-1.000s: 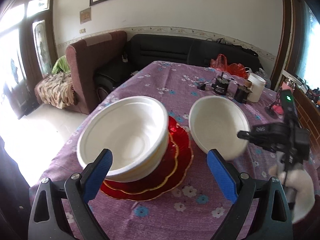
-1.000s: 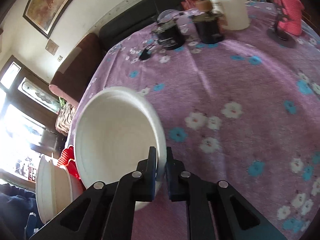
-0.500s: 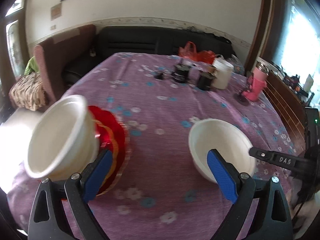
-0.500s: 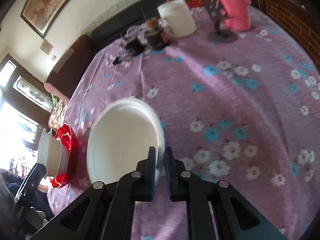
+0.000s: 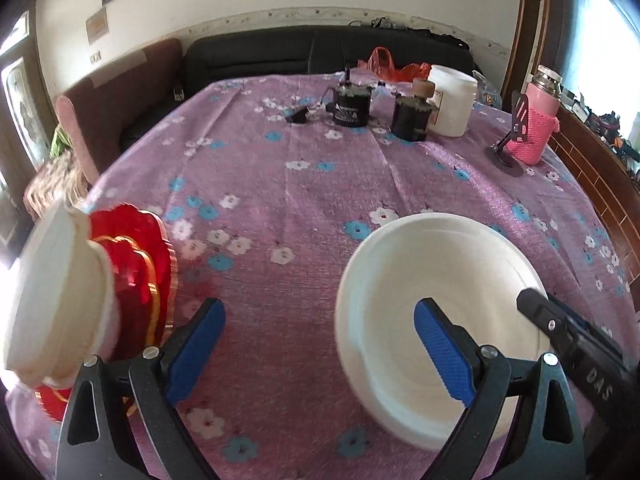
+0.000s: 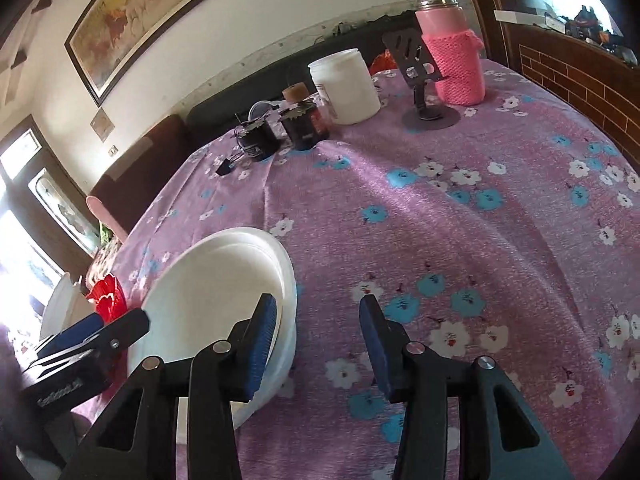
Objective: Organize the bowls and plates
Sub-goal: 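Grasp the last white bowl rim with both grippers and lift, then carry the white bowl toward the bowl stack on the red plates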
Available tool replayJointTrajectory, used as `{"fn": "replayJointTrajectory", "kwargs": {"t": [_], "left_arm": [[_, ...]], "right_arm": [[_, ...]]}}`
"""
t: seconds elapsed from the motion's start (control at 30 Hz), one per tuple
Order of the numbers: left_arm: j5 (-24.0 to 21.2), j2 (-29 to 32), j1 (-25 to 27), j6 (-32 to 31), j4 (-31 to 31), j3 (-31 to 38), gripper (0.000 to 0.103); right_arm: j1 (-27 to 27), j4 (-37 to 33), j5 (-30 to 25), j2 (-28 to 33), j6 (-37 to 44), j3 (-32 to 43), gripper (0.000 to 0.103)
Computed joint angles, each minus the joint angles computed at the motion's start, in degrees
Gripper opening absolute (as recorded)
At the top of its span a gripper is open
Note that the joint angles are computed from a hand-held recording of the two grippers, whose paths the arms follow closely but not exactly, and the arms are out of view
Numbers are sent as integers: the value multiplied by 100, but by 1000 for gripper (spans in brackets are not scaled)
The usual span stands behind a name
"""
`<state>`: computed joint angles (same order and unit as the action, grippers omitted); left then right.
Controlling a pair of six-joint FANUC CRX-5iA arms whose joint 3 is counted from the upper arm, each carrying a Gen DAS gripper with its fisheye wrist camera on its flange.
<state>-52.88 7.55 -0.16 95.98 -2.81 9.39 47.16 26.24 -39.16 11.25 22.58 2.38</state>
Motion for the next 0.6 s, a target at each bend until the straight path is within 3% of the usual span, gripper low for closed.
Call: {"fn": "replayJointTrajectory", "kwargs": {"t": [0.17, 0.27, 0.33, 0.5, 0.6], "left_arm": [[29, 163, -83, 57, -21, 83, 88], [12, 222, -94, -65, 47, 110, 66], [-51, 269, -67, -152, 167, 128, 45], [-30, 260, -49, -287, 307, 64, 26], [14, 224, -57, -404, 386, 4, 18]], "right_arm": [[19, -136, -54, 28, 158, 49, 47], [40, -147, -95, 58, 224, 76, 46], [48, -223, -137, 92, 328, 131, 46], [48, -420, -169, 138, 504, 210, 42], [47, -528, -173, 159, 598, 249, 35]]}}
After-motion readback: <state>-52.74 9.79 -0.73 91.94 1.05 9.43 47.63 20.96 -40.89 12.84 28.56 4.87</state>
